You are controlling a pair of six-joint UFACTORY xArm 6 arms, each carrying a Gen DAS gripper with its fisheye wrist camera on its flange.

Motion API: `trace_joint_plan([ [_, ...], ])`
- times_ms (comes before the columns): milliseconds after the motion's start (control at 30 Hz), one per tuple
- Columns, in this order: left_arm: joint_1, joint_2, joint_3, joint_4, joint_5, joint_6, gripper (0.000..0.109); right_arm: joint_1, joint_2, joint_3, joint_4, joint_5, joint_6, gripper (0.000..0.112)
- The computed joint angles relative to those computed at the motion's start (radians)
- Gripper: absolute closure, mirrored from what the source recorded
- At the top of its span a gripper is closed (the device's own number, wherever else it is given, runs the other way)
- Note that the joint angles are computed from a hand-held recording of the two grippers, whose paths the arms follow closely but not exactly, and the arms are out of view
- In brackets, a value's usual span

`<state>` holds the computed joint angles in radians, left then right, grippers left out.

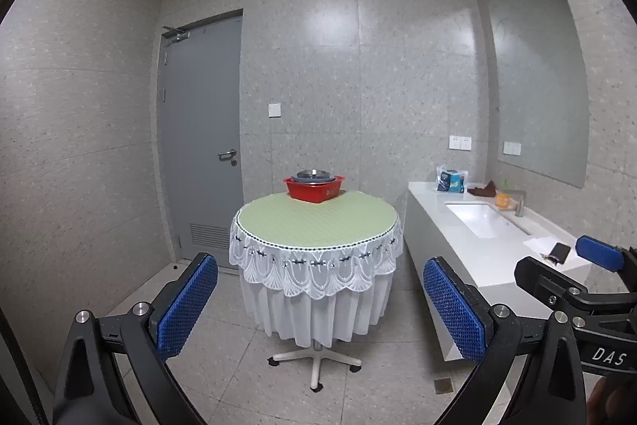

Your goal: Organize plates and bowls

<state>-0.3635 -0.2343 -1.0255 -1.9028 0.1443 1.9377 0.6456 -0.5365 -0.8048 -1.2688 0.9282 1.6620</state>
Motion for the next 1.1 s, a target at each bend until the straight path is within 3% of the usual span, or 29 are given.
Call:
trace_joint_plan([
  [500,-0.057,-0.125,0.096,-0.290,-0.075,0.272,0.006,0.102,-0.122,0.116,-0.031,0.084,0.038,0.009],
  [1100,-0.079,-0.083,0.039,-0.583,-0.102,0.566,0.006,0.082,-0.140,0.133,-0.040,0.061,0.037,0.009],
])
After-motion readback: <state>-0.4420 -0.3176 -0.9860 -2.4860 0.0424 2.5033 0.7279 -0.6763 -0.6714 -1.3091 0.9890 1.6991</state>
